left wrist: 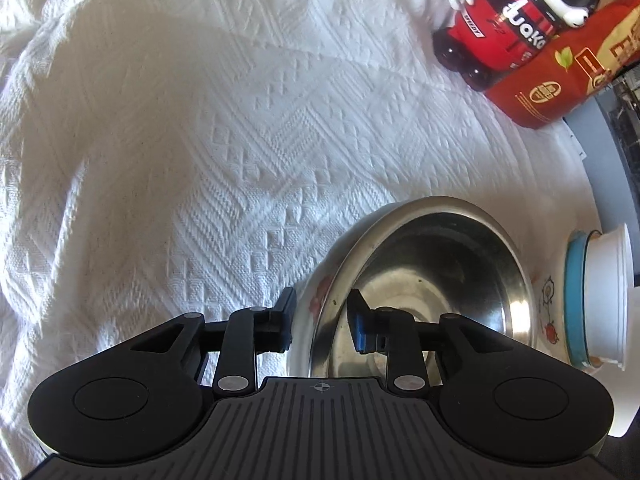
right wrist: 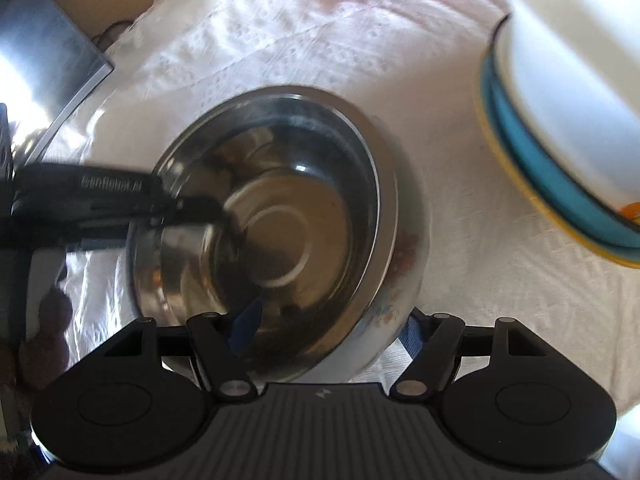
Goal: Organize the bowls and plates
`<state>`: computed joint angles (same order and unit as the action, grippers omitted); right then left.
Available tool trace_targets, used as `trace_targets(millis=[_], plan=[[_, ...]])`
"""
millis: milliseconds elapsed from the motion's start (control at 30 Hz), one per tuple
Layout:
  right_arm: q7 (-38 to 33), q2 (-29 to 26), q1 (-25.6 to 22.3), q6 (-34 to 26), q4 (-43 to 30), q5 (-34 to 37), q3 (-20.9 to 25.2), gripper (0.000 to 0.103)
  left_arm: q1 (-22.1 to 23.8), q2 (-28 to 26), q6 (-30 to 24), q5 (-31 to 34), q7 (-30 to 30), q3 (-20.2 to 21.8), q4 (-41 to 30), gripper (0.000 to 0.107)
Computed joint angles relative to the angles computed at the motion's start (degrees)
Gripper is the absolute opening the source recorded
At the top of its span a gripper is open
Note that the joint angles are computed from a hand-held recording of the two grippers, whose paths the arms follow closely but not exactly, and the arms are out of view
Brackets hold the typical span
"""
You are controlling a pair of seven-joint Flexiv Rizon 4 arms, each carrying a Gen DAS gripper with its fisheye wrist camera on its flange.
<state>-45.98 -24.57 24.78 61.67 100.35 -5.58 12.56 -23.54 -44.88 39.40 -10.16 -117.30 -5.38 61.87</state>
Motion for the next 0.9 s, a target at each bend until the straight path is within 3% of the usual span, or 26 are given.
trace_targets(millis=[200,400,533,700,800,900], plan=[[-2.8,0.8,-1.3,0.8,0.4,1.9,0.9,0.072,-0.5,2.1,3.1,1.2,-0.8,0.7,3.1,0.028],[-0.2,5.4,1.4,3.8,5.0,-7.7,-3.2,0.072,-2.5,6.1,8.0,5.9,-4.0,3.3,5.9,0.028],[-0.3,8.0,0.7,7.1,6.4,-12.0,-3.8,0.072,-3.4,7.4,11.9,8.4,-6.6,4.0,5.7,0.028],[-0.3,10.3,-0.2,14.6,7.6,-17.0,-5.8,0.072,-4.7,6.6,17.3,9.4,-7.2,3.4,2.7,0.020],[0.9,11.2,-1.2,18.5,8.3,-21.7,-8.1,0.073,-6.6,4.5,17.1,10.6,-7.7,4.0,-2.3,0.017],[-2.4,11.7,-4.2,18.6,7.6,-21.1,-7.6,0.073,-9.5,1.7,15.5,13.2,-8.7,5.9,-8.6,0.015]])
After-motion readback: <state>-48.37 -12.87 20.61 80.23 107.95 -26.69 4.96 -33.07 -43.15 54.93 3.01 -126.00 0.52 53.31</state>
